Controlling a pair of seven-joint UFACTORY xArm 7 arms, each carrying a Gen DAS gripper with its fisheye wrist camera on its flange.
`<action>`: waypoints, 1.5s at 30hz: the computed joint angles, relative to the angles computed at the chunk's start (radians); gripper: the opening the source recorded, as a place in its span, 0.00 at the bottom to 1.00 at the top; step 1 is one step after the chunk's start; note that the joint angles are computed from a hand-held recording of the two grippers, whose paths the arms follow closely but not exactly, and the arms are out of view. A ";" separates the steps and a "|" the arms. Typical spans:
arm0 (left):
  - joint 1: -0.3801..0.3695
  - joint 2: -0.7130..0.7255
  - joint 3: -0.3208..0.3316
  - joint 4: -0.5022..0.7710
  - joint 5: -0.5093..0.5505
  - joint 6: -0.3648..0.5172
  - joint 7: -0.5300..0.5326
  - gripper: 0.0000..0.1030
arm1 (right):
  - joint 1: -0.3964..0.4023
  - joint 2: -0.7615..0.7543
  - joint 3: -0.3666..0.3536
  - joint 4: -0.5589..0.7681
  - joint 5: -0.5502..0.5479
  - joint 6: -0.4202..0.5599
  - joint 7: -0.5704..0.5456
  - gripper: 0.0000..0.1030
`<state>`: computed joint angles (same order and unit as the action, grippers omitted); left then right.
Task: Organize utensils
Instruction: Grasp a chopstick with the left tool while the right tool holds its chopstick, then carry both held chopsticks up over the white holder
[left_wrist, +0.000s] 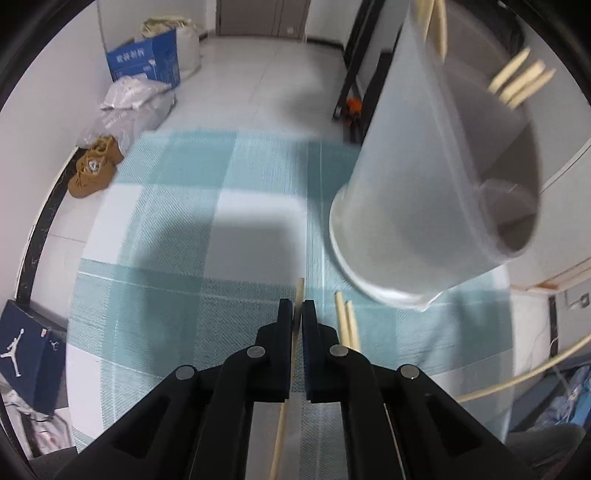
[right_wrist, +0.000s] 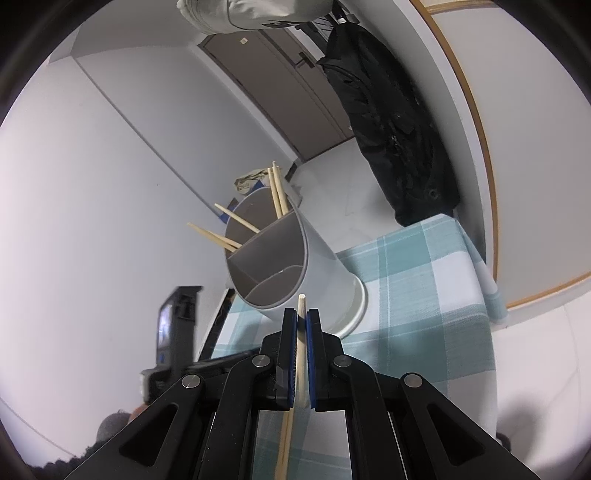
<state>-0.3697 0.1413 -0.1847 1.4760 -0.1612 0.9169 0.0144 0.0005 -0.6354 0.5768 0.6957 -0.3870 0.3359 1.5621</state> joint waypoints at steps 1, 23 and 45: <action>0.004 -0.027 -0.001 -0.024 -0.023 -0.031 0.007 0.01 | -0.001 0.002 0.000 0.002 -0.002 -0.002 -0.001 0.04; 0.005 -0.297 0.055 -0.229 -0.338 -0.254 0.303 0.01 | 0.004 0.099 0.089 0.180 -0.183 0.167 -0.012 0.04; -0.011 -0.292 0.052 -0.115 -0.320 -0.203 0.376 0.00 | 0.102 0.169 -0.023 0.289 -0.274 0.256 0.015 0.04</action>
